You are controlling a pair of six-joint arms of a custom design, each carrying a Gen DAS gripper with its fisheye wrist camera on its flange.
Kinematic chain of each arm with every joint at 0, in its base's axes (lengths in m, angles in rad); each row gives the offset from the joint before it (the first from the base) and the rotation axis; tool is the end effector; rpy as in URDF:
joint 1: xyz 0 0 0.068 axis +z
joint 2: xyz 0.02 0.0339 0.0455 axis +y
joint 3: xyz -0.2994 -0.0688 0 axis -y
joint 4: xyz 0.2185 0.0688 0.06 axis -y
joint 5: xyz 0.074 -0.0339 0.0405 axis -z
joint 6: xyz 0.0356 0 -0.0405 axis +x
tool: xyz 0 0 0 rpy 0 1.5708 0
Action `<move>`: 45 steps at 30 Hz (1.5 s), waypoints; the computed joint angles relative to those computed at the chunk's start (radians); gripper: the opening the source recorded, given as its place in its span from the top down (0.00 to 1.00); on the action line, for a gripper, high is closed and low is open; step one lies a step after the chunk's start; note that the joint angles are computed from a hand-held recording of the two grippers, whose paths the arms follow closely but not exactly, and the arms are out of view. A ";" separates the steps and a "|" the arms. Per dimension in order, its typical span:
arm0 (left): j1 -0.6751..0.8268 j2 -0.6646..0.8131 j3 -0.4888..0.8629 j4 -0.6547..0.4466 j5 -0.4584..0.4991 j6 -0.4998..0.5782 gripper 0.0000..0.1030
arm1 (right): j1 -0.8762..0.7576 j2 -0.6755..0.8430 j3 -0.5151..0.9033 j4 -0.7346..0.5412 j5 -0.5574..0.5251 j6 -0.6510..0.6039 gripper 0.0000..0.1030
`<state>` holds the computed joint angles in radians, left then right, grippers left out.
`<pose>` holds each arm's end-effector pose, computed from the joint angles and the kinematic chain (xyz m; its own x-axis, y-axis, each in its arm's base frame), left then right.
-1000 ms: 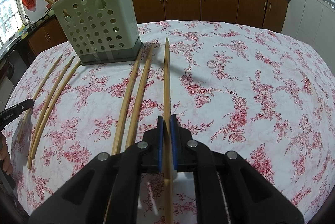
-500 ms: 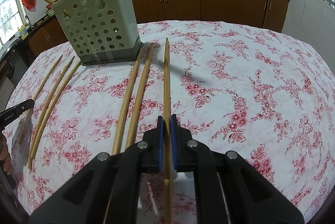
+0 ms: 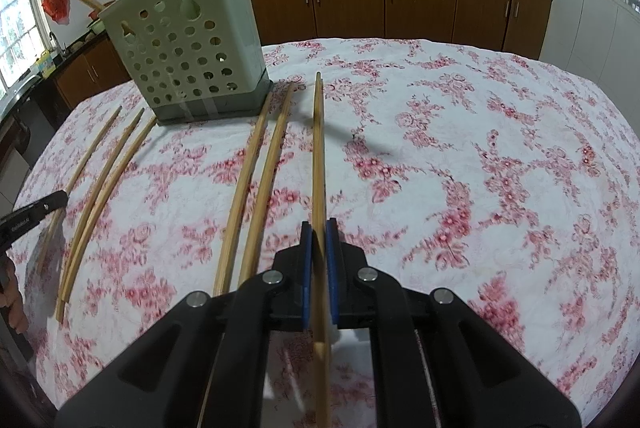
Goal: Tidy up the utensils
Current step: 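Lift the left gripper's chopstick over the green holder while the right gripper carries its chopstick there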
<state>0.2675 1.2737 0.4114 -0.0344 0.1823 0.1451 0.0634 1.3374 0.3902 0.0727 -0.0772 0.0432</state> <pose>0.1831 0.0435 0.1877 -0.7674 -0.0629 -0.6381 -0.0403 0.9979 -0.0499 0.1967 0.0152 0.1784 -0.7698 -0.0057 -0.6382 -0.0794 0.9931 0.0868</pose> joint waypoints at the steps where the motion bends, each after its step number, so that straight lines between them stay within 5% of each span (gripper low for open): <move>1: 0.000 -0.021 -0.012 -0.009 -0.007 0.012 0.91 | -0.010 -0.017 -0.008 -0.012 -0.011 -0.009 0.91; 11: 0.011 -0.126 -0.016 -0.087 -0.008 0.061 0.92 | -0.084 -0.156 -0.004 -0.126 -0.065 -0.044 0.92; 22: 0.186 -0.295 0.291 -0.314 0.234 0.013 0.92 | -0.164 -0.372 0.196 -0.304 -0.120 -0.060 0.92; 36: 0.119 -0.345 0.567 -0.471 0.371 -0.034 0.92 | -0.119 -0.436 0.539 -0.426 -0.300 0.018 0.92; 40: -0.012 -0.373 0.607 -0.450 0.317 -0.111 0.93 | -0.030 -0.420 0.593 -0.369 -0.216 0.042 0.92; 45: -0.233 -0.360 0.577 -0.266 0.106 -0.238 0.93 | 0.062 -0.345 0.614 -0.294 -0.102 0.063 0.92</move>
<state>0.0341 0.9140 0.9888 -0.3002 0.2883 -0.0924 0.1257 0.9922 1.0044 -0.2212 -0.1788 0.1064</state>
